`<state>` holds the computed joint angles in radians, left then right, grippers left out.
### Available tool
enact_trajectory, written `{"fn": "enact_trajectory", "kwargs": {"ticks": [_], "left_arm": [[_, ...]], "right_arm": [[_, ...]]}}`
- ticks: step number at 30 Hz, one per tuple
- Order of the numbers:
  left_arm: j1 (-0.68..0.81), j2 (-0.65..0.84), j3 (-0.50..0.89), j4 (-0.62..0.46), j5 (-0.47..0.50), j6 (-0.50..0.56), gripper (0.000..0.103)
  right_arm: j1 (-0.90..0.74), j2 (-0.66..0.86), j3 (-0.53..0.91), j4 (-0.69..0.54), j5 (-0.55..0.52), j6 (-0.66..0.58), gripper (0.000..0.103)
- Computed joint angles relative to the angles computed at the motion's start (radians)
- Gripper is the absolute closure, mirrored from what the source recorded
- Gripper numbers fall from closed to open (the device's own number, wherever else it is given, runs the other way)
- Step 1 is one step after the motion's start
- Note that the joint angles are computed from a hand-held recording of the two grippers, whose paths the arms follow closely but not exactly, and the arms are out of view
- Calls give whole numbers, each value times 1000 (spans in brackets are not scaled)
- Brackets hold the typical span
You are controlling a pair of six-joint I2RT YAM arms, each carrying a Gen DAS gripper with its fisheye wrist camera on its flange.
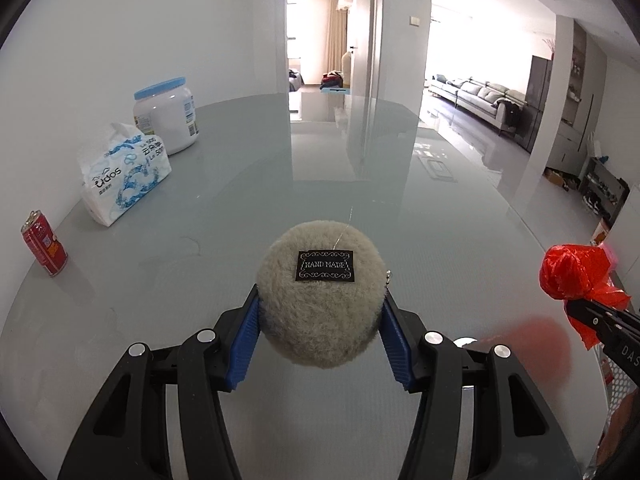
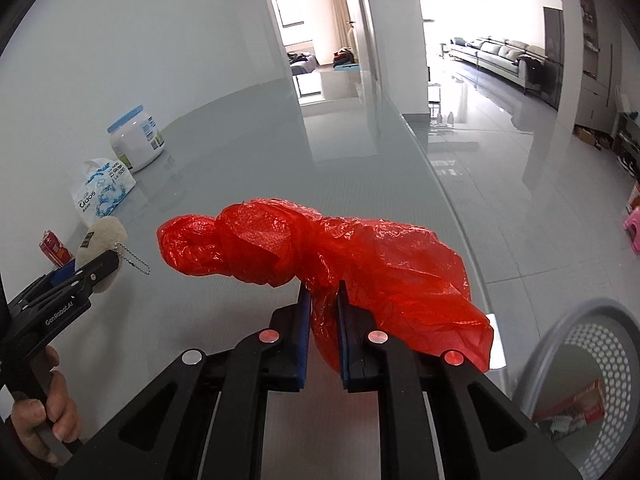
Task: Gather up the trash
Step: 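Carry the ball and bag over the grey basket and open both tools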
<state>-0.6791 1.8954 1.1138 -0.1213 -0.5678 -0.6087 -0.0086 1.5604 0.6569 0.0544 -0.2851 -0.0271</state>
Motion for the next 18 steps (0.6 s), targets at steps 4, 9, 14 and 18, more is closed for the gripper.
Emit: {"fn": "enact_trajectory", "kwargs": {"ticks": [4,9,14,18], "left_arm": [[-89,32,69,-31,-9,-15,49],[-191,99,183,-65,-3,-17,49],[-276,214,351,-117,31,-6,49],[-333,316,506,-166,61,12,49]], "right_arm": [[-152,-106,-90,-38,-78,-43,91],[-378,-214,-162,-96,-170,-143,91],[-636,-249,-179,-182,-274,-286,91],[-827,-222,-161,-237,-331,-399,91]]}}
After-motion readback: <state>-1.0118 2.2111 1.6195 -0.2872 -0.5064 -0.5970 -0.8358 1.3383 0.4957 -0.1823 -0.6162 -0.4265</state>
